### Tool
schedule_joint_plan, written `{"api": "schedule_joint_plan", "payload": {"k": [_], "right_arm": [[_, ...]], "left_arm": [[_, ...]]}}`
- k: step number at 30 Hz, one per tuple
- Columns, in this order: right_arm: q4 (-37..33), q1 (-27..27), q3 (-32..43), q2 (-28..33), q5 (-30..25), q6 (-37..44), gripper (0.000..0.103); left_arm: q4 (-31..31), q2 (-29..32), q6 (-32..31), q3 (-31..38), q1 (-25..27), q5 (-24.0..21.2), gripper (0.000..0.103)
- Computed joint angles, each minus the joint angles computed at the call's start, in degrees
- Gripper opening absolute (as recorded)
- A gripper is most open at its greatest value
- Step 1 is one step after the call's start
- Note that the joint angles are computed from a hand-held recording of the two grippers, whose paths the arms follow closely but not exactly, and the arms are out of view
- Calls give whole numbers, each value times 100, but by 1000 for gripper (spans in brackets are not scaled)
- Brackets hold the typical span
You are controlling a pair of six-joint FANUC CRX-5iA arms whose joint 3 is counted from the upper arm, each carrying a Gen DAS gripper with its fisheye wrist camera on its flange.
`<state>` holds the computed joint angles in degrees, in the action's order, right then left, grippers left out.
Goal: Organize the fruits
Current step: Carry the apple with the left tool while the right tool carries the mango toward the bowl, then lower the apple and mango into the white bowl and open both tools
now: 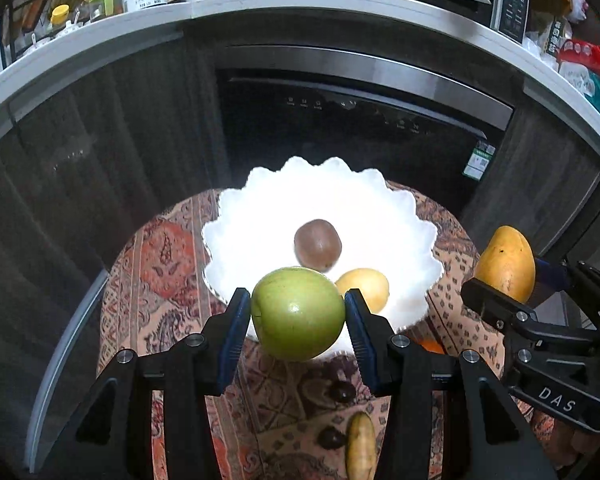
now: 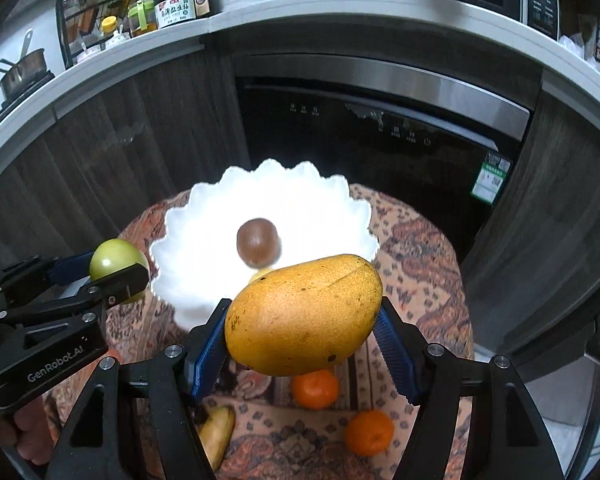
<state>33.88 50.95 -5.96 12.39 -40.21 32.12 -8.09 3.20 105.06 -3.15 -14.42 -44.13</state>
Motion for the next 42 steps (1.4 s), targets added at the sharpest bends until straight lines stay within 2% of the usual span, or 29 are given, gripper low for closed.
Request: {"api": "schedule_joint_plan", "payload": {"k": [15, 42], "right_arm": [[-251, -335, 780, 676, -20, 521, 69], [-1426, -692, 1710, 1494, -335, 1495, 70]], "left_arm": [[119, 620, -109, 482, 213, 0, 47], [156, 1438, -97, 929, 259, -352, 49]]}}
